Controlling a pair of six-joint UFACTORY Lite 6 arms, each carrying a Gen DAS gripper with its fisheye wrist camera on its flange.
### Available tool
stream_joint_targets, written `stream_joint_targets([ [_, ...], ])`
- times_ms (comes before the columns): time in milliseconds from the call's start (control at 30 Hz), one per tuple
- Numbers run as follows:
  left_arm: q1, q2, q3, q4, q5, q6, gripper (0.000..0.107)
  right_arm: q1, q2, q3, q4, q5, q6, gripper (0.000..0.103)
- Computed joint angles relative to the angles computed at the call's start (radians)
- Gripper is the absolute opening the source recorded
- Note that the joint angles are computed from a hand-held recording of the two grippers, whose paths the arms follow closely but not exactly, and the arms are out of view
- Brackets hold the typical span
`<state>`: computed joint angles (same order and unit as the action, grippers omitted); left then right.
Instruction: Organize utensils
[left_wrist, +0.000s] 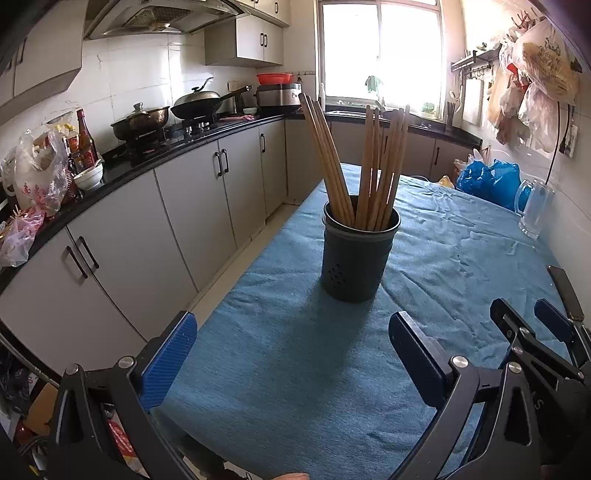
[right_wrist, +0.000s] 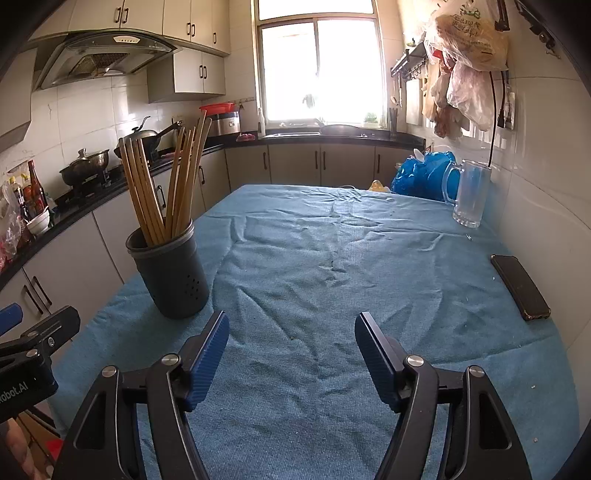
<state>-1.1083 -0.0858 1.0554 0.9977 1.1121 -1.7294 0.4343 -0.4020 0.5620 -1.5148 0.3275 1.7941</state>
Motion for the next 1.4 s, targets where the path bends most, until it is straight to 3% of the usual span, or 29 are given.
stream_joint_targets([
  [433, 0.008, 0.002, -0.007, 0.005, -0.017, -0.008, 0.103, 0.029, -0.018, -0.022, -0.118, 0.049, 0.129, 0.076],
  [1400, 0.012, -0.012, -0.034, 0.01, -0.044, -0.034, 0.103, 0.115, -0.035, -0.037, -0.183, 0.15, 0.212, 0.079],
])
